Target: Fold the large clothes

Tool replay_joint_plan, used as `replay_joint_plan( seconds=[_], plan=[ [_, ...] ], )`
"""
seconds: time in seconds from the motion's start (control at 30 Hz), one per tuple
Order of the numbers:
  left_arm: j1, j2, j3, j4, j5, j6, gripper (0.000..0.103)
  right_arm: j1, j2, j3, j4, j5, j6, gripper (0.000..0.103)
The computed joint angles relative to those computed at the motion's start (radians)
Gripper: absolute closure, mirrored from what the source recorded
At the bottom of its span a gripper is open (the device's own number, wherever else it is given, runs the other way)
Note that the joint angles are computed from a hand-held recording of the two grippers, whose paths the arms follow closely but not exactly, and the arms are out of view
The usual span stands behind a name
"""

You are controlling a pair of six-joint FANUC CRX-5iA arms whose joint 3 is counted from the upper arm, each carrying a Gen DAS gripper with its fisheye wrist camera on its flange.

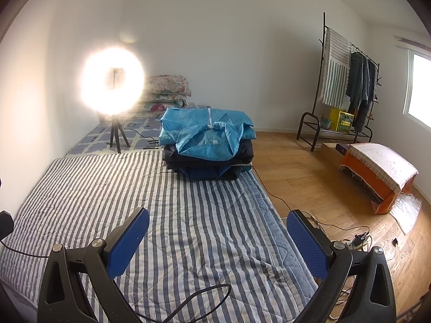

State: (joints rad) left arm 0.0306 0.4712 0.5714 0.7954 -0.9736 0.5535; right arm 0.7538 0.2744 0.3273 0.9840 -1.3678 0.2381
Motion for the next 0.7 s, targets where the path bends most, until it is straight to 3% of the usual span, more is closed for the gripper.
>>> replay_joint_plan(
  seconds=[0.7],
  plan=[
    [-0.001,-0.005,-0.012,0.005,0.007,-0.006,0.000,0.004,0.002,0.001,0.000,-0.007,-0.008,0.000]
  ],
)
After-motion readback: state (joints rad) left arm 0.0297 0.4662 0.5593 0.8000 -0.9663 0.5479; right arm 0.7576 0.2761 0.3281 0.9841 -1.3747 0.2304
